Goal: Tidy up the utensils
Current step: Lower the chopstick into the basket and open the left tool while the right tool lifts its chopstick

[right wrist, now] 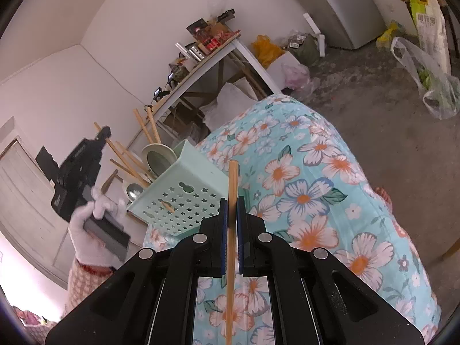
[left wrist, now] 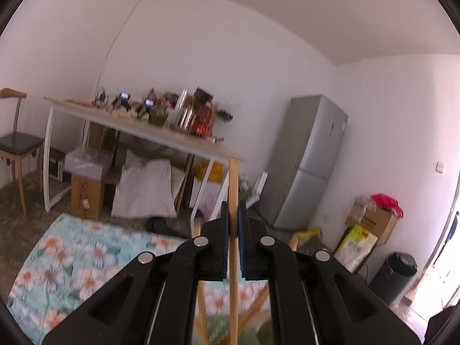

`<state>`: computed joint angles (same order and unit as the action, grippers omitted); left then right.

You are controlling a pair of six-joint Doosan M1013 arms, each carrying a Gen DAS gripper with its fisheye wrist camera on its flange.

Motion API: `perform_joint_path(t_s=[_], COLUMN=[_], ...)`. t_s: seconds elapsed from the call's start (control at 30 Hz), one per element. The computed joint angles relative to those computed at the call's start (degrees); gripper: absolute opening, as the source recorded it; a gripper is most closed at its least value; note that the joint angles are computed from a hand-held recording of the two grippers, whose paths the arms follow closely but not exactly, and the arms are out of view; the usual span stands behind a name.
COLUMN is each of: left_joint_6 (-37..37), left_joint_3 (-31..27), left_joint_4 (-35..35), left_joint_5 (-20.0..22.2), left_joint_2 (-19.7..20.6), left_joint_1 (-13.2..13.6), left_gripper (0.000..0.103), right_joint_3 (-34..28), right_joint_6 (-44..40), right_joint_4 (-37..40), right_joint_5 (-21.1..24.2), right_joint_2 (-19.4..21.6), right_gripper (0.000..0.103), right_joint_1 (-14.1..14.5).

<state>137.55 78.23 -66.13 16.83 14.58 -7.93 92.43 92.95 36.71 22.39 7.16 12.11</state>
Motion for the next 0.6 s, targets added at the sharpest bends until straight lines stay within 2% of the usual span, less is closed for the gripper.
perform_joint_path(t_s=[0.1, 0.2, 0.23, 0.33, 0.47, 0.6], left_joint_6=[-13.6, -19.0, -18.3, -11.9, -7.7, -8.9], left_joint_3=[-0.2, 0.5, 1.0, 3.4, 3.5, 2.7], left_joint_4=[13.3, 17.7, 17.4, 13.3, 8.8, 8.0], left_joint_5=[5.4, 10.0, 10.4, 7.1, 6.5, 9.8], left_joint_2=[-0.2, -0.4, -0.7, -2.1, -2.4, -2.2], left_joint_1=[0.5, 1.1, 1.2, 1.0, 1.4, 2.4], left_gripper=[0.007, 0.017, 0.018, 0.018, 0.015, 0.015], right_joint_3=[-0.1, -0.3, -0.4, -0.7, -1.0, -0.8], right_joint_6=[1.3, 2.8, 3.1, 4.1, 5.0, 5.0], right_joint_4=[-1.8, -4.5, -5.2, -7.1, -8.5, -8.9], right_joint_5=[-0.3, -0.8, -1.0, -1.3, -1.5, -2.1], right_joint_2=[-0.4, -0.8, -0.9, -1.1, -1.4, -1.7], right_gripper=[0.004, 0.004, 0.004, 0.004, 0.004, 0.004], right_joint_1=[0.4, 1.2, 1.4, 2.0, 2.8, 3.2])
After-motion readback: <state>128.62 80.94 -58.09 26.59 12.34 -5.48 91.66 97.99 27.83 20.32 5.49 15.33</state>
